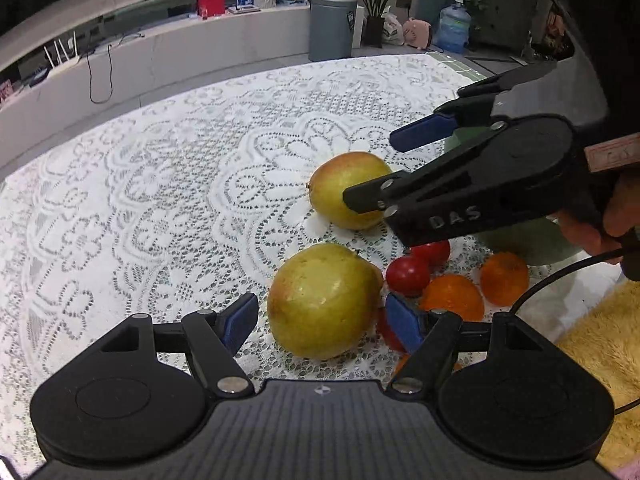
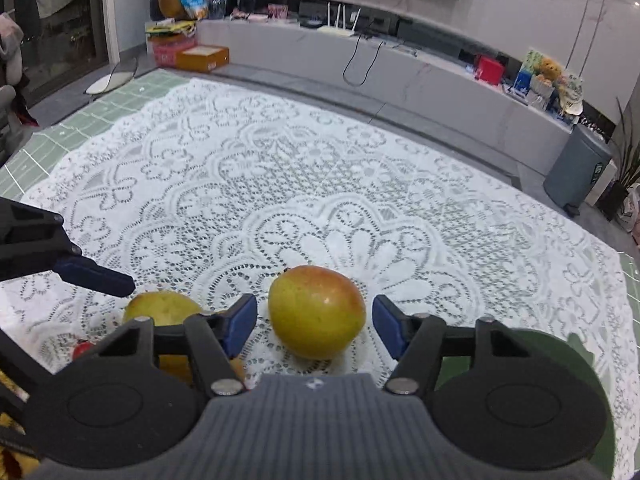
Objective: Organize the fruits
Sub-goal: 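Grasp the large pear with the left tool while the right tool grasps the smaller pear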
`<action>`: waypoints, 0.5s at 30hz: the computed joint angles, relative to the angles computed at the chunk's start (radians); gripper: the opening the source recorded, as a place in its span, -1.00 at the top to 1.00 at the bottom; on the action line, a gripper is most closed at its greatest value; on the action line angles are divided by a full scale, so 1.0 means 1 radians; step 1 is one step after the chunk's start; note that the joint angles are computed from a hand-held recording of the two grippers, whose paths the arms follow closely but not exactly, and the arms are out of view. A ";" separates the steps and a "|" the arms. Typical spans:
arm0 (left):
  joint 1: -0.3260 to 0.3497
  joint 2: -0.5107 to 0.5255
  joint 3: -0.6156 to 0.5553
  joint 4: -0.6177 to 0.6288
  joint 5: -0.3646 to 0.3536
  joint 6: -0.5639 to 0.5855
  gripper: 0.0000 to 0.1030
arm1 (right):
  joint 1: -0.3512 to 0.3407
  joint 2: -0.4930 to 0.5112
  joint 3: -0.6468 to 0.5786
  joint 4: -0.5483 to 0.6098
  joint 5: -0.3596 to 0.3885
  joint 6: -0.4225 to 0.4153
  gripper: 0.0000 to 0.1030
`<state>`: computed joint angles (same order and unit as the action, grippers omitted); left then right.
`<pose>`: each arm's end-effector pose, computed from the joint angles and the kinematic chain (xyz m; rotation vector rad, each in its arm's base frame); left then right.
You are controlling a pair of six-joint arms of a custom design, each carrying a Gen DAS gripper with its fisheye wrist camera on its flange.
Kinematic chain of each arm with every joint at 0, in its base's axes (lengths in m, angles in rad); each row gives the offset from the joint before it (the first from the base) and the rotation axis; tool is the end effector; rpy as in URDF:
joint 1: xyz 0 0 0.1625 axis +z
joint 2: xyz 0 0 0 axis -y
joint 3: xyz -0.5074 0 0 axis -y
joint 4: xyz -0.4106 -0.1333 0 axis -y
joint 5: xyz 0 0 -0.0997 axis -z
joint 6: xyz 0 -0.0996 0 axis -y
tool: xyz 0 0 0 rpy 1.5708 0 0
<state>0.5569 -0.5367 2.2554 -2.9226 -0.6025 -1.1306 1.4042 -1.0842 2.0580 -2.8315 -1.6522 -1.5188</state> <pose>-0.2668 -0.4198 -0.0726 0.0877 2.2516 -0.8369 0.0253 -0.6044 0.2044 1.7813 -2.2474 0.1885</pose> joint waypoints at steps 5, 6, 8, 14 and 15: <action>0.034 0.010 -0.006 -0.052 -0.011 0.024 -0.65 | 0.008 0.045 0.004 -0.060 -0.033 -0.030 -0.20; 0.039 0.013 -0.006 -0.065 -0.015 0.029 -0.65 | 0.008 0.050 0.005 -0.068 -0.037 -0.034 -0.25; 0.045 0.017 -0.008 -0.081 -0.024 0.042 -0.63 | 0.005 0.058 0.016 -0.103 -0.038 -0.062 -0.30; 0.060 0.029 -0.023 -0.064 -0.026 0.054 -0.62 | 0.005 0.070 0.039 -0.169 -0.040 -0.098 -0.35; 0.061 0.029 -0.023 -0.070 -0.027 0.054 -0.60 | 0.006 0.074 0.040 -0.181 -0.045 -0.094 -0.35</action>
